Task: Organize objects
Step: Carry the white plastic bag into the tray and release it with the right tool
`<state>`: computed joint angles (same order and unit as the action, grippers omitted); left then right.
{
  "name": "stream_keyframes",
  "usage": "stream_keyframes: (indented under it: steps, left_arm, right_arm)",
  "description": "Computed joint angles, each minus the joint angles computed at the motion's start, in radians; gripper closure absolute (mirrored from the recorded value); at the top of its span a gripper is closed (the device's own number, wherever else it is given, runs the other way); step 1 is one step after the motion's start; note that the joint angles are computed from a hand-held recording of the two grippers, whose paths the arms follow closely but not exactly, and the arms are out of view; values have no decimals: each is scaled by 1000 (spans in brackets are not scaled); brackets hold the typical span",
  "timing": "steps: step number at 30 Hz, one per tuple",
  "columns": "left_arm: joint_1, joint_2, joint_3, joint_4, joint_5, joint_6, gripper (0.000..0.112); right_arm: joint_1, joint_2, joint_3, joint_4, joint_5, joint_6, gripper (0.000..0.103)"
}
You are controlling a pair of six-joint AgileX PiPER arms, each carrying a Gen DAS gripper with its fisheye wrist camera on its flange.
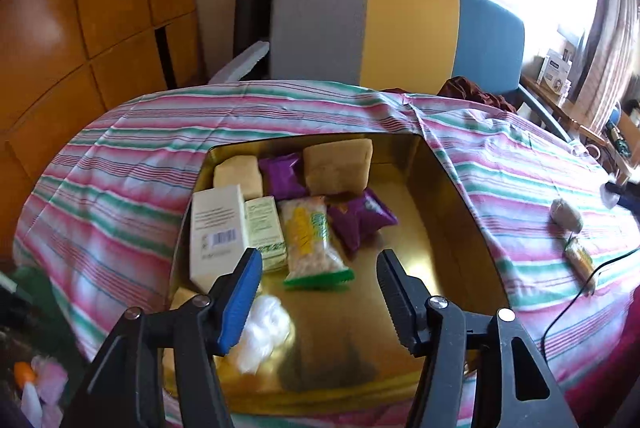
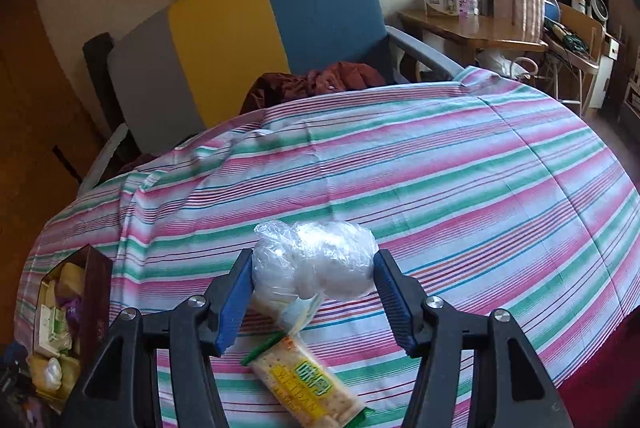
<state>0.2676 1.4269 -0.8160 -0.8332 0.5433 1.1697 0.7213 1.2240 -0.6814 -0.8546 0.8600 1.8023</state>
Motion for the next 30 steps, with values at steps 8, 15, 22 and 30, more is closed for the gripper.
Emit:
stream_keyframes:
  steps: [8,15,22,30]
  left_arm:
    - [57,-30,39,-53,7,54,50]
    - [105,-31,36,-87,41,93,48]
    - [163,-16,29,-103,55,127,47]
    - [204,27,17,-104,52,135,47]
  right_arm:
    - [207,208,-304,11,-5,-129,43]
    - [268,480,-622,161,-126,-398,43]
    - [282,745,-937,401,-144,-694,43]
    - [288,897,-1133,535,-101,-827,43]
